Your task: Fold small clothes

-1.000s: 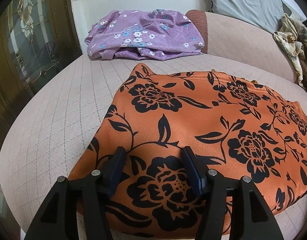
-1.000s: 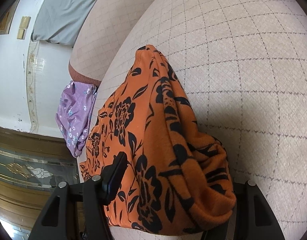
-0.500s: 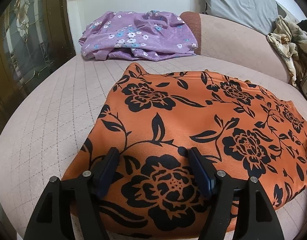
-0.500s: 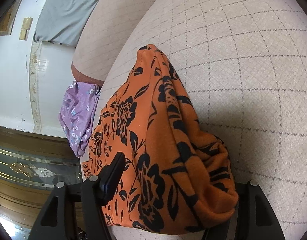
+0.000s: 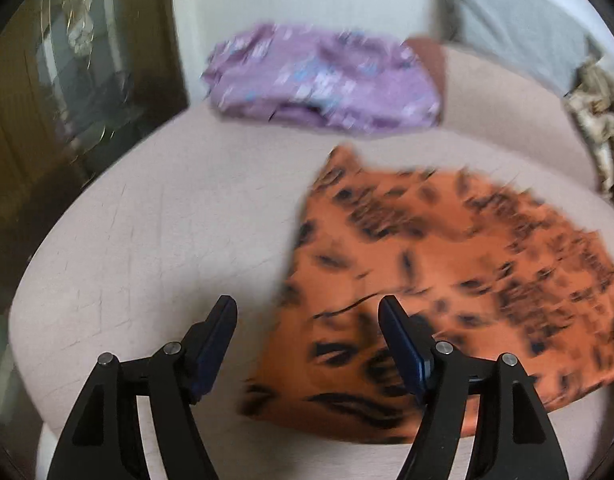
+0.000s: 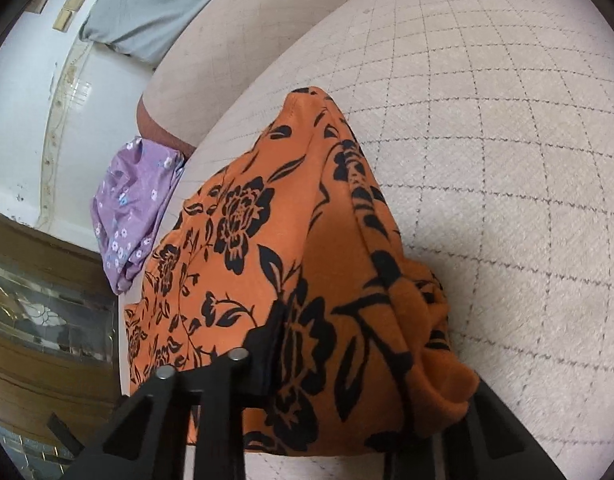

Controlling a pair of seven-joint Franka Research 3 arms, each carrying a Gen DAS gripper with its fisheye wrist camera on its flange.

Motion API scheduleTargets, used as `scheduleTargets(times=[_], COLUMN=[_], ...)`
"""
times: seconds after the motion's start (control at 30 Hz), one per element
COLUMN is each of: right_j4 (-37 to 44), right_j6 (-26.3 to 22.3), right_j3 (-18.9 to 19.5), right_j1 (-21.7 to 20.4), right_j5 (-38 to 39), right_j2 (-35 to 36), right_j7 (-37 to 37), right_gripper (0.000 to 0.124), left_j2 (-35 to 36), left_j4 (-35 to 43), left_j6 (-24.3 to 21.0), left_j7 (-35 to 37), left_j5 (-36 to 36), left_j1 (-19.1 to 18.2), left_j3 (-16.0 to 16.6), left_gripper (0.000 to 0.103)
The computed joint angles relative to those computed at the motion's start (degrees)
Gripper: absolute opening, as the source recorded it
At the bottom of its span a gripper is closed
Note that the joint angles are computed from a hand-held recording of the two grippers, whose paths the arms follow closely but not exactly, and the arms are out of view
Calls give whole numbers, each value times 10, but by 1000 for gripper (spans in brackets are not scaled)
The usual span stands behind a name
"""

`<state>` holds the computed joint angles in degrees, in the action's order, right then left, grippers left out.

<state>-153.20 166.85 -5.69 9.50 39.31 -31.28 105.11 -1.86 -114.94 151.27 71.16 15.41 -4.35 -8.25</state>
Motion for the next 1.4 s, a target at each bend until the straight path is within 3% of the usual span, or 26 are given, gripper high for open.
scheduleTargets(times=[0.03, 0.13, 0.33, 0.6, 0.8, 0.9, 1.1, 1.2, 1.3, 1.33, 1.4], right_j4=[2, 19, 80, 211, 285, 315, 345, 364, 365, 353, 331], right_j6=[-4, -29, -65, -67, -36, -49, -46, -83, -97, -75, -44], right_j3=[25, 90, 118, 165, 168, 177, 185, 177, 167, 151, 144], right_j1=[-24, -92, -104, -46, 41, 66, 94, 112, 123, 142, 159], right_j5=[-22, -106, -210, -281, -265, -280, -419, -477, -405, -321, -196], right_j2=[-1, -6, -20, 58, 160, 213, 269, 279, 288, 287, 277], right_j7=[23, 94, 137, 163, 170, 191, 278, 285, 222, 157, 48], right_gripper=[25, 23, 20, 20, 20, 20, 21, 26, 50, 73, 79], left_j2=[14, 13, 20, 20, 20, 26, 38, 42, 46, 45, 43], left_j4=[14, 8, 32, 53, 60, 68, 83, 88, 94, 92, 88], left_j6=[-32, -19, -48, -38, -36, -40, -57, -59, -59, -57, -46], left_j7=[31, 63, 116, 70, 19, 3, 1, -7, -7, -3, 4], left_j5=[-21, -62, -162, -131, -98, -87, -83, -83, -85, -86, -81], left_j1=[-1, 2, 15, 38, 65, 74, 81, 83, 84, 84, 82], left_j3=[1, 3, 12, 24, 39, 42, 40, 40, 39, 38, 37], left_gripper=[74, 74, 74, 74, 74, 74, 74, 74, 74, 74, 74])
